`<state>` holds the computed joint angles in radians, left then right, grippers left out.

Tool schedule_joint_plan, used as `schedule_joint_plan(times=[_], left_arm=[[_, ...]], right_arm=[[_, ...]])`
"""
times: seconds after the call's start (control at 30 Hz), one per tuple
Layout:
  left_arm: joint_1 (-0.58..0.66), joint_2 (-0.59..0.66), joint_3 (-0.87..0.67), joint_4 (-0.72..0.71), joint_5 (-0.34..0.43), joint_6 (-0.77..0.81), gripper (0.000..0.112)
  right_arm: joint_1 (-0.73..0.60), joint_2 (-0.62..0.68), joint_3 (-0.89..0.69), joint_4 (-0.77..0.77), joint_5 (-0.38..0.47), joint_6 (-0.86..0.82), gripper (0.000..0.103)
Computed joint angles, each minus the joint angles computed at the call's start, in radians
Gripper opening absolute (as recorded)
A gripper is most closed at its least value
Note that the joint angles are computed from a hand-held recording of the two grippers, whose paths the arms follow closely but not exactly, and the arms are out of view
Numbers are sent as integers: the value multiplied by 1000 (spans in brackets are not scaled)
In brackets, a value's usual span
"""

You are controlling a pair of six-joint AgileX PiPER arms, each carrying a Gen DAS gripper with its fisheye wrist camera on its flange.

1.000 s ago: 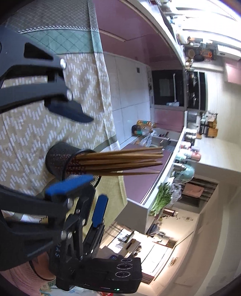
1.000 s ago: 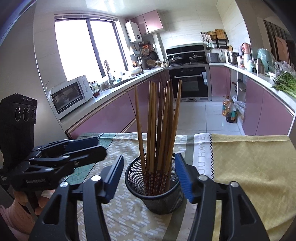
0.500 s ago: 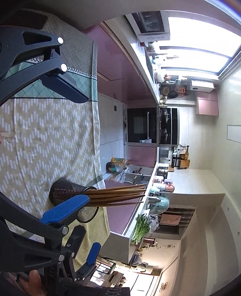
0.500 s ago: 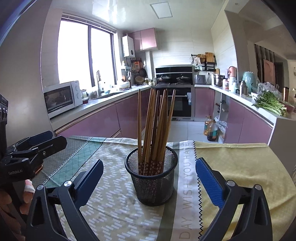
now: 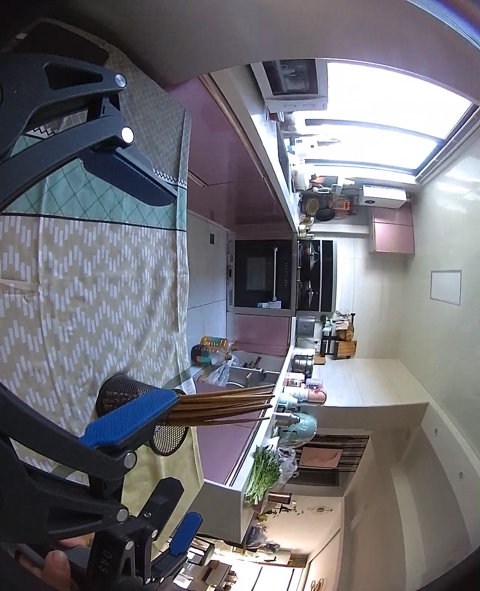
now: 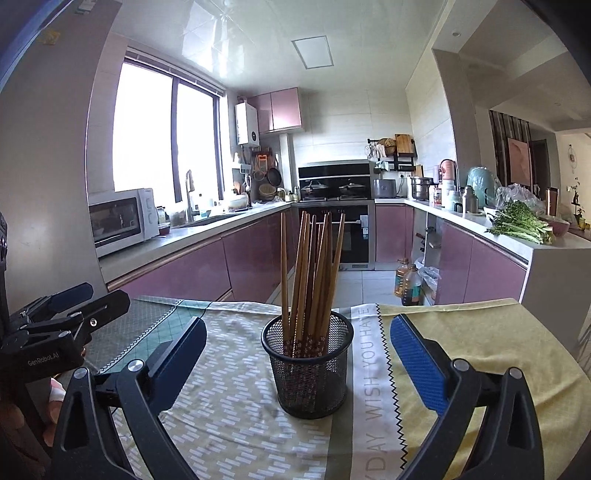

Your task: Organize utensils

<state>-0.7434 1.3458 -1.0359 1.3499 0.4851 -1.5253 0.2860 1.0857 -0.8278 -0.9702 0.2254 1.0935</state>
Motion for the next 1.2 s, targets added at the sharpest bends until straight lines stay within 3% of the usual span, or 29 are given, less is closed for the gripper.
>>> schedule_joint_plan(times=[0.43,1.2], left_arm=[[-36,-52,33,52,59,-62,97],[-79,-64,34,95,123,-93,97]], right_arm=[[63,-33,35,-297,55,295,97],[121,-33,39,-439,126,432,97]])
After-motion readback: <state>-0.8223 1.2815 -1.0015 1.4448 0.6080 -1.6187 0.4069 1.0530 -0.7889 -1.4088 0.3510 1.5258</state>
